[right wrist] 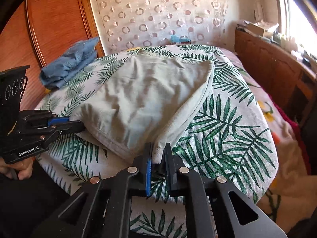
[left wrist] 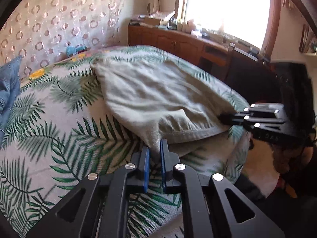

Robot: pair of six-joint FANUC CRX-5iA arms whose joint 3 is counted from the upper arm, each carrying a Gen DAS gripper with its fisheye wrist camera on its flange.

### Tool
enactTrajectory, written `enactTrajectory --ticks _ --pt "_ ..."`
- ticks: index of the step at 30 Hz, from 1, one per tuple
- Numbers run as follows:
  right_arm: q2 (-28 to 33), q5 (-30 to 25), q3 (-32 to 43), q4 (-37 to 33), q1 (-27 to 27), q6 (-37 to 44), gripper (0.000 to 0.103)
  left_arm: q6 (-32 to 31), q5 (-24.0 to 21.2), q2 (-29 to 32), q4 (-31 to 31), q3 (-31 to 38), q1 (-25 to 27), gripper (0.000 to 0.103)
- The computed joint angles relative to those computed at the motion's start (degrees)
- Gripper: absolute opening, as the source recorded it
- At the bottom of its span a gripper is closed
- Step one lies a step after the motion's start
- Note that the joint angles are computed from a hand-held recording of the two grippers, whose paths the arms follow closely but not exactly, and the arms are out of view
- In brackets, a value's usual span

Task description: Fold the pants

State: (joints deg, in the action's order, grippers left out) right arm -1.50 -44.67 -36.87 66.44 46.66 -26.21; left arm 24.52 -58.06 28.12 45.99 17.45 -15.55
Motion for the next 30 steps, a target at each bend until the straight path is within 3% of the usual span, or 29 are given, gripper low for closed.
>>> enactTrajectory --ticks 2,7,17,30 --pt "-1.2 1.01 -1.22 2.66 -0.66 -1.94 0.01 -1.04 0.21 -0.68 1.56 -0.18 0.21 0.01" --pt "-2.74 -3.23 -0.71 7.44 0.46 -2.35 0.01 -4.6 1.98 -3.17 7.26 -1.54 0.71 0.01" --pt "-4.96 -9.07 3.36 15.11 1.88 2.99 0.01 -9.27 3.61 -5.58 16.85 0.22 2.08 0.01" --pt "-3.55 -10.97 8.37 22.82 2.07 8.08 0.01 -11.14 7.78 -5.85 22.34 2.8 3.0 0.01"
